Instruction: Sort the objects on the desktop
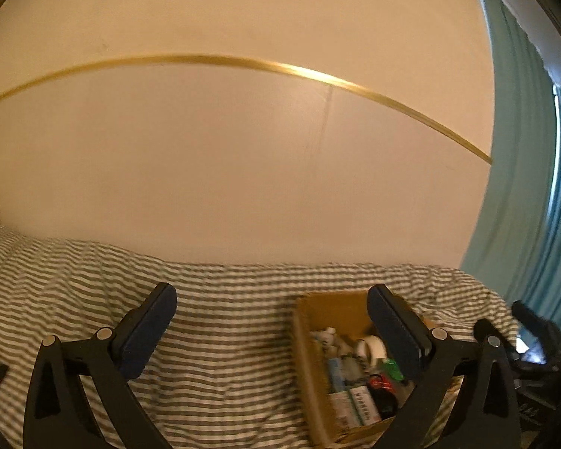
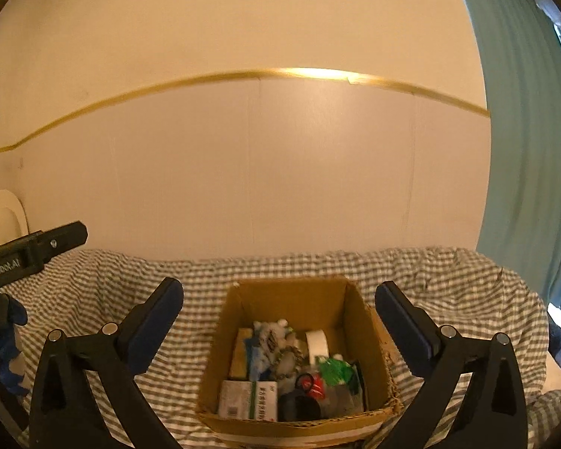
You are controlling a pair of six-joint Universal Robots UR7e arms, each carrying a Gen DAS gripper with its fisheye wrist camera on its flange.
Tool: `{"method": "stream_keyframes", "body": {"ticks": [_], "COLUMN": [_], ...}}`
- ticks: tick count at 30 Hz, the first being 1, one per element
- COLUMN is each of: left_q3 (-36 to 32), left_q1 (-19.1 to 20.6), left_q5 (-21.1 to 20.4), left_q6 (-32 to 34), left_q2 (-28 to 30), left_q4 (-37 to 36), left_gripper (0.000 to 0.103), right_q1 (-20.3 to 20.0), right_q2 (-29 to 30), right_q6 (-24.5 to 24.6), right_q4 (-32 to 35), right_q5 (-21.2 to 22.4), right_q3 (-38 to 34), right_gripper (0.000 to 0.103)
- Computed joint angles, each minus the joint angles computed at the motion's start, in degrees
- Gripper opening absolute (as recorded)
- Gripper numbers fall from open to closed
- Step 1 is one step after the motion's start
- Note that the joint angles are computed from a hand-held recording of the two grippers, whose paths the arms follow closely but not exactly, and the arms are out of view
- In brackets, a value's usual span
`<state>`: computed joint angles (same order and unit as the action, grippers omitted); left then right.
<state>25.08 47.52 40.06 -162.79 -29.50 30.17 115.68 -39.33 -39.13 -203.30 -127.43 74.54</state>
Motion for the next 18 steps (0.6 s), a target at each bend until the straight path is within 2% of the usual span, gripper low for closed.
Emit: {"method": "stream_keyframes", "body": {"ticks": [5, 8, 12, 18], "left_q3": [13.67, 18.8, 23.0, 26.13], "left_q1": [-0.67, -0.91, -0.71, 0.72], "left_q5": [-4.94, -7.91, -12.31, -13.26], "left_q6": [4.29, 7.45, 11.51, 9.66], "left_q2": [-7.64, -10.38, -11.98, -12.66], "left_q4": [-9.58, -14.14, -19.51, -21.8], "left_gripper": [0.103, 0.103, 0.103, 0.103], "right_q1": [1.64, 2.25, 2.36, 1.55], "right_q2": [0.88, 1.64, 2.68, 4.12], "right_q6": [-0.44, -0.62, -0.09, 0.11], "right_q4": [-2.99, -3.93, -3.84, -4.01], "right_q5": [1.31, 1.54, 1.41, 0.91], "right_q3": [0.77, 0.86, 0.8, 1.48], "right_gripper": [0.103, 0.103, 0.103, 0.103]}}
